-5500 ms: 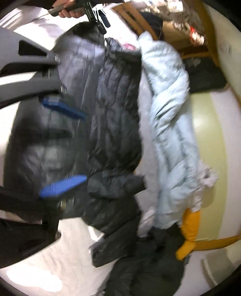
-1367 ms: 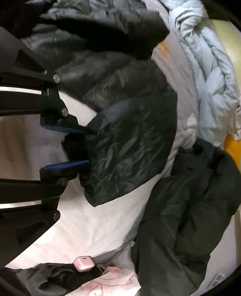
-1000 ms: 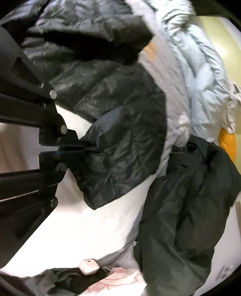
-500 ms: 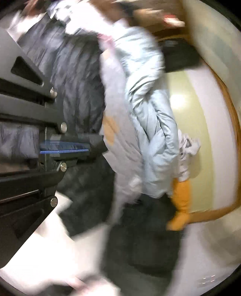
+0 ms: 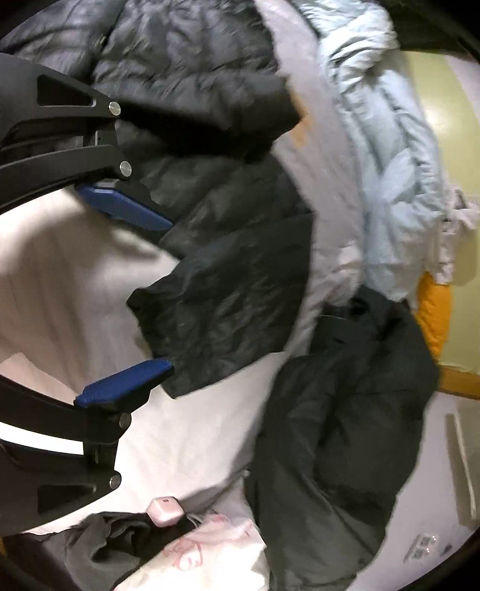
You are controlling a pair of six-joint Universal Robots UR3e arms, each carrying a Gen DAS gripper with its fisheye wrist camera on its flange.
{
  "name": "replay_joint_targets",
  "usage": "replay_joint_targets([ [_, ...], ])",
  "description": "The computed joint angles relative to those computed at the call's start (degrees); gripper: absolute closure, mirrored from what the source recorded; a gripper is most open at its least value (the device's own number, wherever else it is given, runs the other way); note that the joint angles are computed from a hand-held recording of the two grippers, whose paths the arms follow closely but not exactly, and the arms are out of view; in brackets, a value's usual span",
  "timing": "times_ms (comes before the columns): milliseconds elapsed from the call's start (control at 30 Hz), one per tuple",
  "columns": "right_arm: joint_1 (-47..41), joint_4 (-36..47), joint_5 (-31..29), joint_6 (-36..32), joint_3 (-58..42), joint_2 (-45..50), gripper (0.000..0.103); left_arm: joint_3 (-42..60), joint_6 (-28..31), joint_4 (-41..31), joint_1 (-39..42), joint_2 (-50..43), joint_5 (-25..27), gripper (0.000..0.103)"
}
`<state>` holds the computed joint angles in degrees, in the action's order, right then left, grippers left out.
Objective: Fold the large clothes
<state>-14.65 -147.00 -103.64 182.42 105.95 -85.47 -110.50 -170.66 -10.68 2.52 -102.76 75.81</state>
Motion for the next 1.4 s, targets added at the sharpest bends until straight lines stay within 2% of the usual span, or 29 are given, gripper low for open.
replay_joint_targets([
  [67, -0.8, 0.4, 0.1, -2.0, 0.3, 1.5, 0.028, 0.4, -0.9, -0.5, 0.6, -0.5, -0.7, 0.025],
  [133, -0.5, 1.0, -2.5, -3.6, -0.6, 4.9, 0.04, 0.0, -1.3, -0.3, 1.0, 0.0, -1.4, 0.025],
  [233, -0.9, -0.8, -2.3, -4.0, -0.6, 6.2, 0.078, -0.6, -1.1, -0.1, 0.8, 0.5, -1.4, 0.025],
  [267, -0.7, -1.0, -2.8, -3.4, -0.5, 5.8, 0.098, -0.4, -1.1, -0.5, 1.0, 0.7, -1.7, 0.025],
  [333, 0.1, -3.0, -2.9, -2.1, 1.1, 3.1, 0.097, -0.4, -1.4, -1.1, 1.6, 1.0, -3.1, 0.025],
  [400, 0.2, -4.1, 2.3, -2.2, 3.0, -1.9, 0.098, -0.3, -2.4, -2.3, 2.9, 1.7, -5.4, 0.025],
  [500, 1.7, -4.4, 15.7, -0.5, 6.3, -12.3, 0.098, -1.3, -2.5, -1.2, 4.0, 3.1, -7.5, 0.025],
  [533, 2.2, -4.6, 22.5, 0.0, 7.5, -16.0, 0.098, -1.9, -2.3, 0.1, 3.9, 3.6, -7.3, 0.025],
  [600, 3.9, -5.4, 32.2, 1.0, 8.3, -19.3, 0.098, -3.1, -1.2, 2.6, 3.4, 4.4, -7.5, 0.025],
  [633, 5.7, -6.0, 34.5, 2.1, 8.1, -19.5, 0.098, -3.5, -0.5, 3.3, 3.2, 4.8, -8.0, 0.025],
  [733, 12.8, -10.1, 39.6, 5.5, 6.3, -16.2, 0.098, -5.2, 1.5, 4.8, 2.6, 6.2, -10.4, 0.025],
  [833, 19.2, -12.1, 41.9, 6.3, 3.8, -9.6, 0.098, -6.1, 3.2, 4.9, 1.6, 7.3, -12.2, 0.025],
  [1000, 26.4, -11.7, 37.1, 8.0, -1.1, 0.8, 0.098, -7.0, 6.0, 3.8, 0.5, 8.3, -14.0, 0.025],
  [1133, 28.4, -8.5, 30.7, 6.7, -4.6, 3.9, 0.096, -6.4, 6.6, 0.9, -0.2, 7.7, -15.4, 0.025],
  [1167, 29.0, -8.8, 29.2, 6.6, -4.7, 3.9, 0.09, -6.2, 6.7, 0.3, -0.3, 7.6, -15.8, 0.025],
  [1233, 28.3, -10.1, 29.9, 6.4, -3.0, 2.3, 0.065, -6.7, 7.1, 0.0, -0.2, 7.8, -16.4, 0.025],
  [1267, 28.0, -10.9, 30.1, 6.7, -2.3, 1.6, 0.038, -7.0, 7.4, 0.2, -0.3, 8.0, -16.7, 0.025],
  [1300, 27.9, -12.1, 29.9, 7.3, -1.5, 0.7, 0.022, -7.5, 7.8, 0.5, -0.3, 8.3, -17.2, 0.025],
  [1400, 27.1, -15.9, 28.4, 8.0, 1.1, -3.1, 0.022, -8.5, 9.1, 0.4, -0.4, 9.2, -19.5, 0.025],
])
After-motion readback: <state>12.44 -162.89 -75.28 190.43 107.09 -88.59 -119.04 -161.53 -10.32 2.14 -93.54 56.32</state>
